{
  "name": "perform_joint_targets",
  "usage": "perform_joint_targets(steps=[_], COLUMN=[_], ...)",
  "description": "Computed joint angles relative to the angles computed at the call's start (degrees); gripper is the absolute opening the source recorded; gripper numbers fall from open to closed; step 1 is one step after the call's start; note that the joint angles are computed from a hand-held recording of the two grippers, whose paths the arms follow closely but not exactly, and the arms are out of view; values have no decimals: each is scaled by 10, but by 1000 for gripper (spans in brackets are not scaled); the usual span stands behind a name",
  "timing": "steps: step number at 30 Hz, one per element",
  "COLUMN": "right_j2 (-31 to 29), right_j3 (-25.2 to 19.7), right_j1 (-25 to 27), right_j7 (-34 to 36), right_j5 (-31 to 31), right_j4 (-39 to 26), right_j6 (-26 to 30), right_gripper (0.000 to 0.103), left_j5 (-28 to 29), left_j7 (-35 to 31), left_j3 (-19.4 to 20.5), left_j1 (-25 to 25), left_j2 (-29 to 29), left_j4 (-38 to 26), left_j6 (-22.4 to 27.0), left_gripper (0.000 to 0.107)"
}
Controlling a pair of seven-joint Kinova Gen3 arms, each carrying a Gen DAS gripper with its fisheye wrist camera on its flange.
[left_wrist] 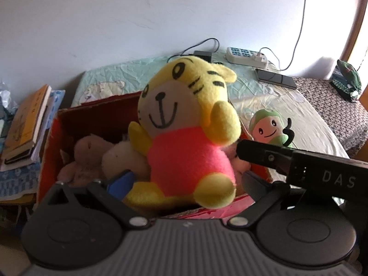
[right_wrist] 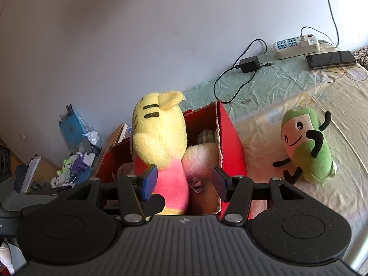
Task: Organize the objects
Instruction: 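Lower the held yellow tiger plush into the red box, then open the right gripper to release the tiger inside the box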
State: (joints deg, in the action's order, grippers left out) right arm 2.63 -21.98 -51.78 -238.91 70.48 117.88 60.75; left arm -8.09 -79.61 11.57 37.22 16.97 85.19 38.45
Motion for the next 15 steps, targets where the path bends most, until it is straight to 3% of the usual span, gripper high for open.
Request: perform_joint_targets(steps=[7, 15], right_j2=[-43, -101], right_j3=[-4, -23], right_j1=[24, 69], right_j7=[21, 52], right_j5=[4, 0], right_j4=[36, 78], right_j6=[-56, -116], right_gripper=[56, 56], left_j5=[-102, -197], left_j7=[135, 260], left_j3=[-34, -33], left_j1=[75, 130], left_j2=[-3, 3], left_j4=[-9, -30], left_j6=[28, 74], left_gripper=[100, 101])
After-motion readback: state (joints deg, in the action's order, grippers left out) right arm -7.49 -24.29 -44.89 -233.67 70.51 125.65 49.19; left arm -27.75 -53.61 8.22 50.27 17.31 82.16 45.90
